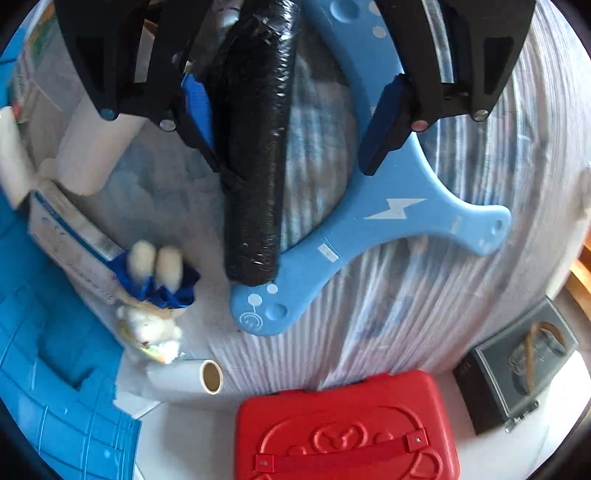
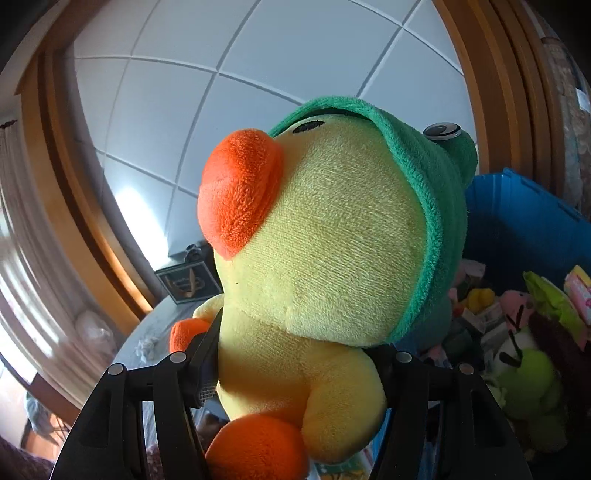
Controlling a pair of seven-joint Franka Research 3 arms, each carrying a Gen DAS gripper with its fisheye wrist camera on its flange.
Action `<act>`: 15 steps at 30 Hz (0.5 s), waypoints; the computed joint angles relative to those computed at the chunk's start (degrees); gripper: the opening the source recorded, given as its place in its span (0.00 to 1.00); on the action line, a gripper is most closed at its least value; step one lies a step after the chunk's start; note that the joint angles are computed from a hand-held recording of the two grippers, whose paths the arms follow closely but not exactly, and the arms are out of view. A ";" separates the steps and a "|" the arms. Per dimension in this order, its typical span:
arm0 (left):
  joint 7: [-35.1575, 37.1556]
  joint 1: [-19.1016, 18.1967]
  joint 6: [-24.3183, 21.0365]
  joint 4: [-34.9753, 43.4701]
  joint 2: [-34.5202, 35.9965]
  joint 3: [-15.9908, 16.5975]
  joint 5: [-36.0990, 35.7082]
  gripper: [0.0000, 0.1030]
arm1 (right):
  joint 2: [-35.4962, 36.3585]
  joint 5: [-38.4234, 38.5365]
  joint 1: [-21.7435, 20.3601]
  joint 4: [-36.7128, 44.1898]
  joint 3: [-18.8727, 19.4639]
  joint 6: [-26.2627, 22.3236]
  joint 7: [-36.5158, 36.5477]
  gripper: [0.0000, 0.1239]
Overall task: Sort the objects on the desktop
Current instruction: 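Grasp the yellow duck plush with the right tool while the left grasps a black taped roll, then carry the duck plush and black roll into the blue bin and release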
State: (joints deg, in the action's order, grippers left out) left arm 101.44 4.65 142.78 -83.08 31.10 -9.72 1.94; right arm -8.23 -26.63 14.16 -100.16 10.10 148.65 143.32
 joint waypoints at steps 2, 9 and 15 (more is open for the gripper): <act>2.56 0.22 1.80 -0.94 -0.15 -0.70 0.65 0.46 | -1.11 1.63 0.15 -1.48 -0.51 1.38 -1.55 0.50; 9.71 3.33 1.41 -5.56 -4.46 -2.95 -5.53 0.28 | -2.88 -1.14 -1.39 -3.45 1.70 1.67 0.97 0.50; 26.14 8.26 7.40 -14.67 -17.54 -6.16 -17.68 0.28 | -3.84 -5.35 -2.23 -3.47 3.81 0.96 6.23 0.50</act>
